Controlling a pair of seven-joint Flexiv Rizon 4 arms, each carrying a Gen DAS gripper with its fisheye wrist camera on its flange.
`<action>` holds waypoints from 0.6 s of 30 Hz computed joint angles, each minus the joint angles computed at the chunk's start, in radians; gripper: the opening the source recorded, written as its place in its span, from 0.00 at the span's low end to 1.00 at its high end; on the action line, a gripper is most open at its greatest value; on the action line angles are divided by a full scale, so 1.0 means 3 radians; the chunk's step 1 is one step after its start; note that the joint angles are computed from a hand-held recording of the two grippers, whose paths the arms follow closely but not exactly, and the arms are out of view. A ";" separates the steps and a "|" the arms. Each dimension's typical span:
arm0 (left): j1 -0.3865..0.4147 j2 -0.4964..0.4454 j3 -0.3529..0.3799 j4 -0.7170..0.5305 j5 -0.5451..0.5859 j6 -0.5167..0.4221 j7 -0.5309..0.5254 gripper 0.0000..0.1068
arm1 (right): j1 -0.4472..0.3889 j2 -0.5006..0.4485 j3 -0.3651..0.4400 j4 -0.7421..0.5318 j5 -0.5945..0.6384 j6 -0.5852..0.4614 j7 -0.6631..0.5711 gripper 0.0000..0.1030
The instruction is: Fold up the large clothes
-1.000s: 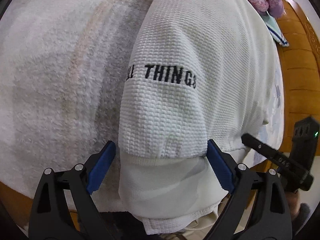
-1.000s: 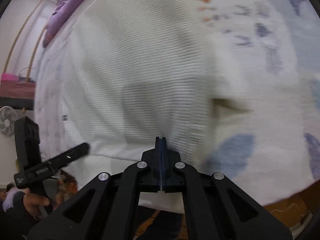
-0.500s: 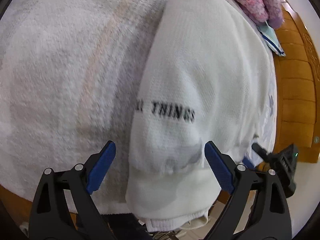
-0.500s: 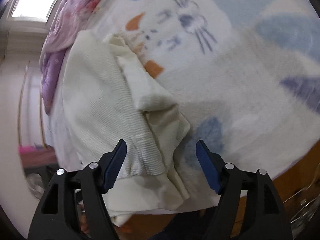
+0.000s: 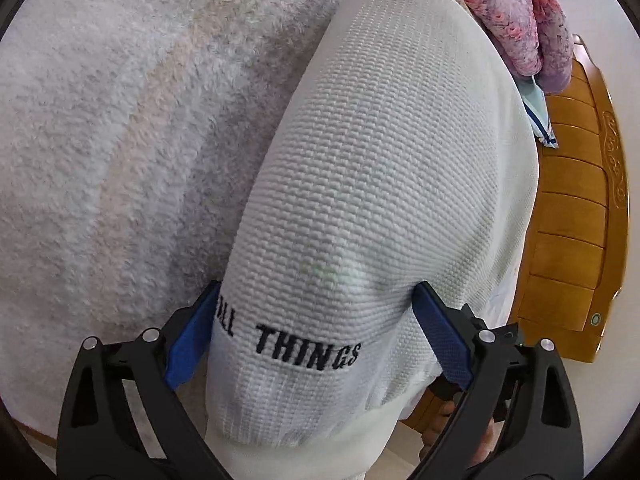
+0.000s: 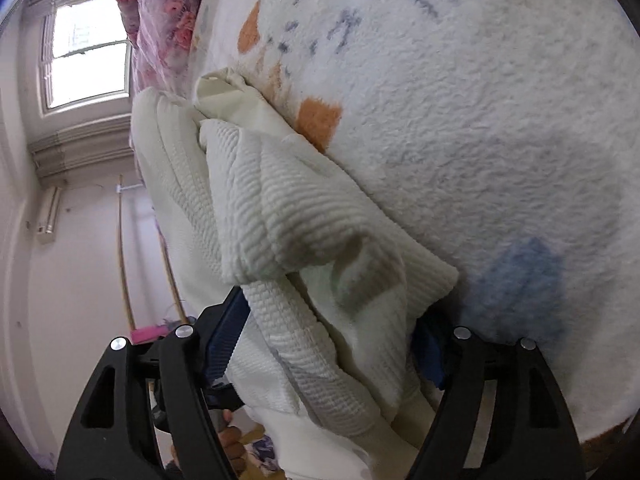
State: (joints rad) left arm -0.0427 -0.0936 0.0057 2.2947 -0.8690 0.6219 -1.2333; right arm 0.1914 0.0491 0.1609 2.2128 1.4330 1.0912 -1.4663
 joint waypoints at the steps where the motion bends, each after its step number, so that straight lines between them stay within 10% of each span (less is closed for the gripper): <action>1: -0.0012 0.0001 -0.0014 -0.0002 -0.0009 0.0006 0.0033 0.87 | -0.0033 0.0013 -0.0046 -0.0020 0.0181 -0.0168 -0.0156 0.69; 13: -0.0142 -0.0143 -0.0108 -0.0208 0.0409 0.0185 -0.0204 0.90 | 0.0104 -0.0180 0.0081 -0.0180 0.0161 0.0119 -0.0084 0.67; 18: -0.0174 -0.0246 -0.0170 -0.0429 0.0575 0.0082 -0.0301 0.83 | 0.0212 -0.0079 0.0202 -0.0152 -0.0109 0.0342 0.0329 0.38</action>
State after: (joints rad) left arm -0.0951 -0.1676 -0.0453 2.1661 -0.6966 0.6466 -1.3237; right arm 0.2549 0.0254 0.2214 2.1673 1.4003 1.1937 -1.3675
